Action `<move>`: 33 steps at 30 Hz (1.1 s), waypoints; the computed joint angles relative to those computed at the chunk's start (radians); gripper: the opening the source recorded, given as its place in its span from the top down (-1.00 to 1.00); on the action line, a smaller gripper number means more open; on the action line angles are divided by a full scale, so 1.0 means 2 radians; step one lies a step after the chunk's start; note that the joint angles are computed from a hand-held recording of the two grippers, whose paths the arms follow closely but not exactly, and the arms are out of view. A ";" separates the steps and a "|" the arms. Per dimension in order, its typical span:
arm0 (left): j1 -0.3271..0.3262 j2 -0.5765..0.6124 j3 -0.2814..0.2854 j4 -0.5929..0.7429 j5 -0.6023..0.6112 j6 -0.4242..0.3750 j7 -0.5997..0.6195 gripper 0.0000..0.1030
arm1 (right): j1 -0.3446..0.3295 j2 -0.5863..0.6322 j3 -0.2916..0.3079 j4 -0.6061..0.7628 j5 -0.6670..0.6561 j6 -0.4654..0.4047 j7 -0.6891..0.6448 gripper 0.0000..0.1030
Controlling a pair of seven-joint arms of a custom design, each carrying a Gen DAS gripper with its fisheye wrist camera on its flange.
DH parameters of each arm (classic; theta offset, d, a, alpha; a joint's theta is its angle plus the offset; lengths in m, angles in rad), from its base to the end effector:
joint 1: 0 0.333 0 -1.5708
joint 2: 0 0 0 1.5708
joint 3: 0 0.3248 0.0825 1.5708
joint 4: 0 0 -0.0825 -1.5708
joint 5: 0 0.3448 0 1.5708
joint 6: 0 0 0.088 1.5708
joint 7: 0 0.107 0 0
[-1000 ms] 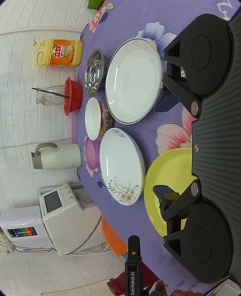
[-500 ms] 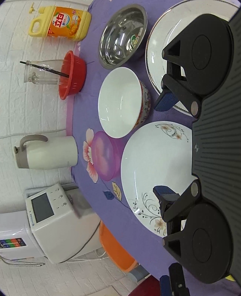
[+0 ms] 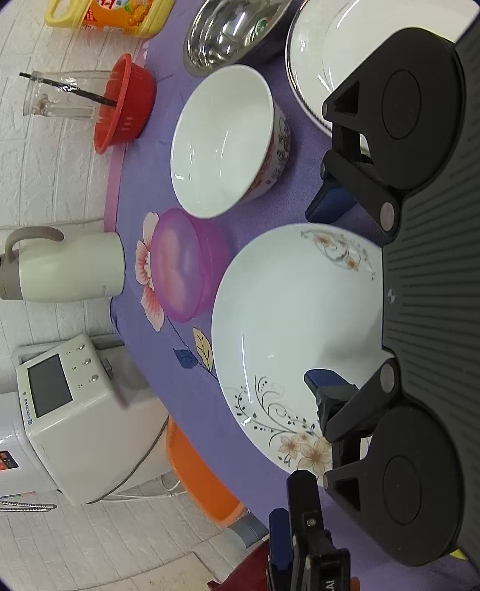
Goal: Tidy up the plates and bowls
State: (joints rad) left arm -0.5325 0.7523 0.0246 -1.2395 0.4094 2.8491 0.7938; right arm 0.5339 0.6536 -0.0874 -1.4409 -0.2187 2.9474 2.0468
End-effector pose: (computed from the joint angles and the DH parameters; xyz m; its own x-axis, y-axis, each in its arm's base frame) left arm 0.6566 -0.3977 0.4404 -0.1765 -0.9627 0.2050 -0.6620 -0.0380 -0.7486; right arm 0.6531 0.3492 0.4347 0.2576 -0.9591 -0.1178 -0.6546 -0.0835 -0.7514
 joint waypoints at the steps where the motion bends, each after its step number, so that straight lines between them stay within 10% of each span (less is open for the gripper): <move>1: 0.004 0.013 -0.009 0.022 -0.007 -0.010 0.009 -0.45 | -0.005 -0.001 0.006 -0.002 0.004 0.002 -0.003 -1.00; 12: -0.008 0.136 -0.012 0.235 -0.026 -0.139 0.054 -0.45 | -0.018 0.021 0.028 0.013 0.024 0.013 -0.071 -1.00; 33: -0.012 0.137 -0.011 0.235 -0.024 -0.140 0.063 -0.44 | -0.030 0.026 0.051 0.024 0.055 -0.007 -0.134 -1.00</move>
State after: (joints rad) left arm -0.5572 1.0254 0.0017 -0.7695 0.3619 2.5696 0.9198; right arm 0.4730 0.7052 0.0137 -1.3922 -0.1097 2.9334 1.7787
